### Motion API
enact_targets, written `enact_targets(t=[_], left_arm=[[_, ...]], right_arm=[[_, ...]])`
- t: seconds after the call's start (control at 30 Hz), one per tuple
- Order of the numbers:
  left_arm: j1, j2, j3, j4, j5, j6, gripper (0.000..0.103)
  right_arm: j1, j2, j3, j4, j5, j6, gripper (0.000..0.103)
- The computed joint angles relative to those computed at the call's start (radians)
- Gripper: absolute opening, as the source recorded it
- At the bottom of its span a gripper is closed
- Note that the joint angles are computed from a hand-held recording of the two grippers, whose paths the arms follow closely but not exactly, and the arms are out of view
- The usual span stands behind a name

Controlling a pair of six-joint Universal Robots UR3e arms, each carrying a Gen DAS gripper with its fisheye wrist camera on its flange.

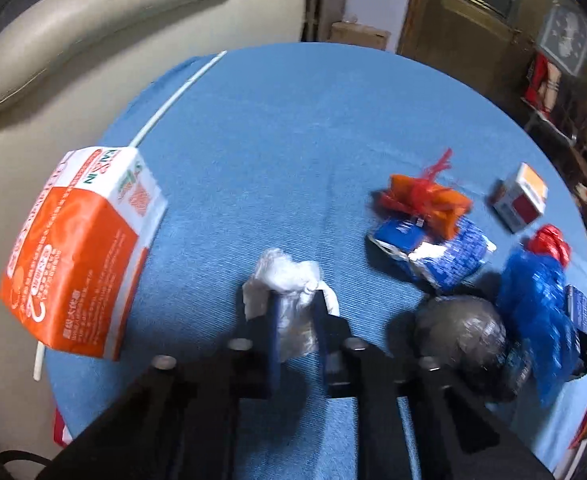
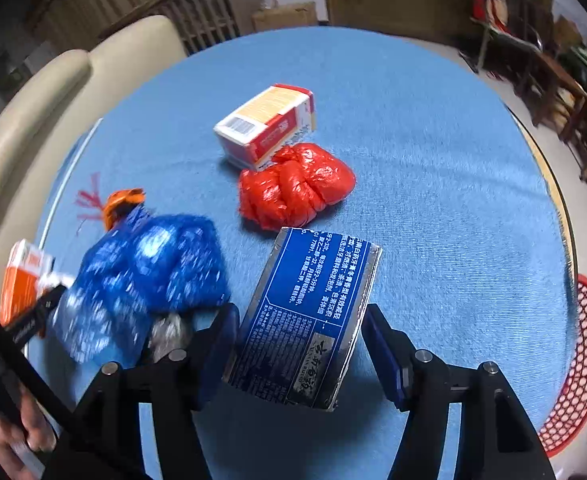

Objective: Collect trash
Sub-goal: 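Grasp the blue-and-white medicine box with the right tool, then grasp the crumpled white paper with the left tool while the right tool holds the blue box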

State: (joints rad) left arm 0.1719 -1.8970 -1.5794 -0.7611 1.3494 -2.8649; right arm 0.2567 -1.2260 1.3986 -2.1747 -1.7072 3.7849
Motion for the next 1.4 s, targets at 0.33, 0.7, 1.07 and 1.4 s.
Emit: enact_targets(t=[0.33, 0.7, 1.07, 1.4], left_arm=[[0.193, 0.314, -0.337, -0.037, -0.171, 0.198, 0.004], [0.268, 0.754, -0.542, -0.215, -0.304, 0.368, 0.004], [0.407, 0.635, -0.488, -0.231, -0.316, 0.247, 0.068], [0.27, 0.367, -0.373, -0.097, -0.206, 0.087, 0.073]], right_arm=[[-0.03, -0.406, 0.484, -0.276, 0.09, -0.117, 0.066], [-0.131, -0.933, 0.855, -0.291, 0.167, -0.126, 0.066], [-0.129, -1.114, 0.921, -0.168, 0.165, -0.12, 0.066], [0.009, -0.916, 0.895, -0.306, 0.12, -0.063, 0.066]])
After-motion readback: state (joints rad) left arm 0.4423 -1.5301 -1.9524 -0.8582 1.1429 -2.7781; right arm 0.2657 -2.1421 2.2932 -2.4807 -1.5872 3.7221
